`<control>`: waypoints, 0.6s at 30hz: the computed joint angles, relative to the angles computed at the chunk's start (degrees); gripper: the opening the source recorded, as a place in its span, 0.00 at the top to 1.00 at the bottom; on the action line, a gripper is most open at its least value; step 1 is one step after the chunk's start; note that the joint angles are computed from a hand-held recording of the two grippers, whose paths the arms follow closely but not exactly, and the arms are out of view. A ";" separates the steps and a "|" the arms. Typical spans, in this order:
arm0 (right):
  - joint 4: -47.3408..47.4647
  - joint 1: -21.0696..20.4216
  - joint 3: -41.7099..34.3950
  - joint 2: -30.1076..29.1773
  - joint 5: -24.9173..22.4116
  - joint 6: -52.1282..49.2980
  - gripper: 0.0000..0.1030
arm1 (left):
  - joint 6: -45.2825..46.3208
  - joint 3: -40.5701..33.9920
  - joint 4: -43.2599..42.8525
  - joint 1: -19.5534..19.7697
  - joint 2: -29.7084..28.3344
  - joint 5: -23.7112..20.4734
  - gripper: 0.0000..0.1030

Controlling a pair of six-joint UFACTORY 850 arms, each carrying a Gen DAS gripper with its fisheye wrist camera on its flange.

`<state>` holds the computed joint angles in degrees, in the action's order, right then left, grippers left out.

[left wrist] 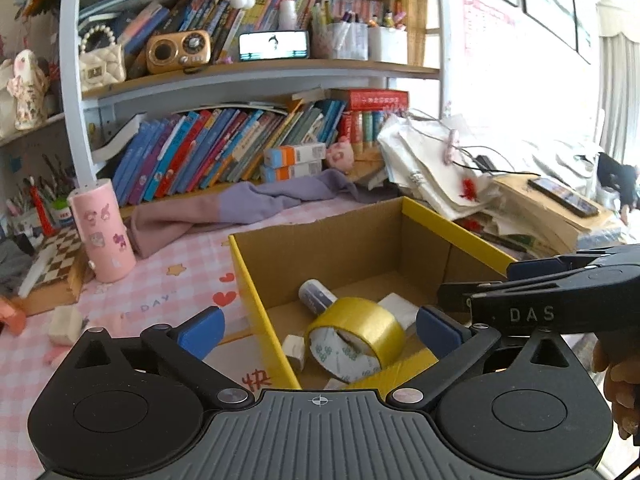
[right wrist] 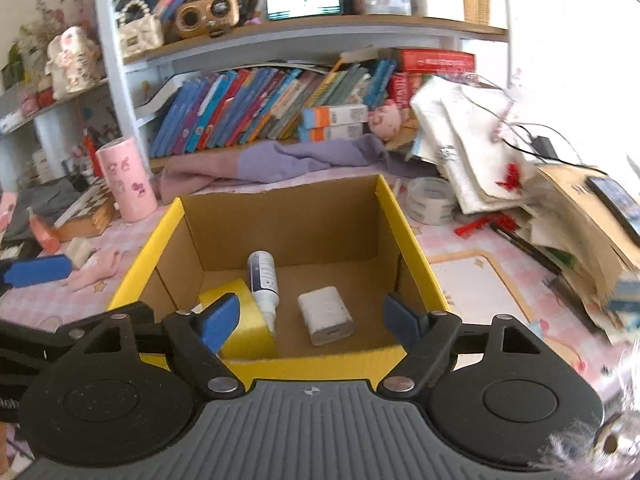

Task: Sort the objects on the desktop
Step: 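Lift both grippers out of the yellow box and back away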

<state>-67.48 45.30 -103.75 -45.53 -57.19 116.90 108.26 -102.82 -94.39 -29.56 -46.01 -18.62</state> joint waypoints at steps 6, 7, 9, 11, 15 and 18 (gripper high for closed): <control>2.45 1.81 -3.84 -2.27 -4.60 1.47 0.21 | 5.80 3.47 -2.76 1.44 1.99 -2.72 0.00; 3.16 2.18 -4.86 -2.88 -5.44 1.24 0.21 | 5.97 3.99 -2.34 1.76 2.27 -3.36 0.00; 4.49 2.79 -6.78 -4.00 -6.88 0.73 0.21 | 6.61 4.94 -1.90 2.32 2.80 -4.31 0.00; 5.66 3.49 -8.82 -5.19 -8.48 0.54 0.21 | 6.87 5.96 -1.23 3.00 3.36 -5.50 0.00; 7.93 4.86 -13.46 -7.91 -11.87 -0.21 0.21 | 6.57 7.96 0.16 4.48 4.50 -7.73 0.00; 9.80 5.79 -17.71 -10.40 -14.07 -1.53 0.21 | 3.65 8.99 3.36 5.79 5.23 -9.39 0.00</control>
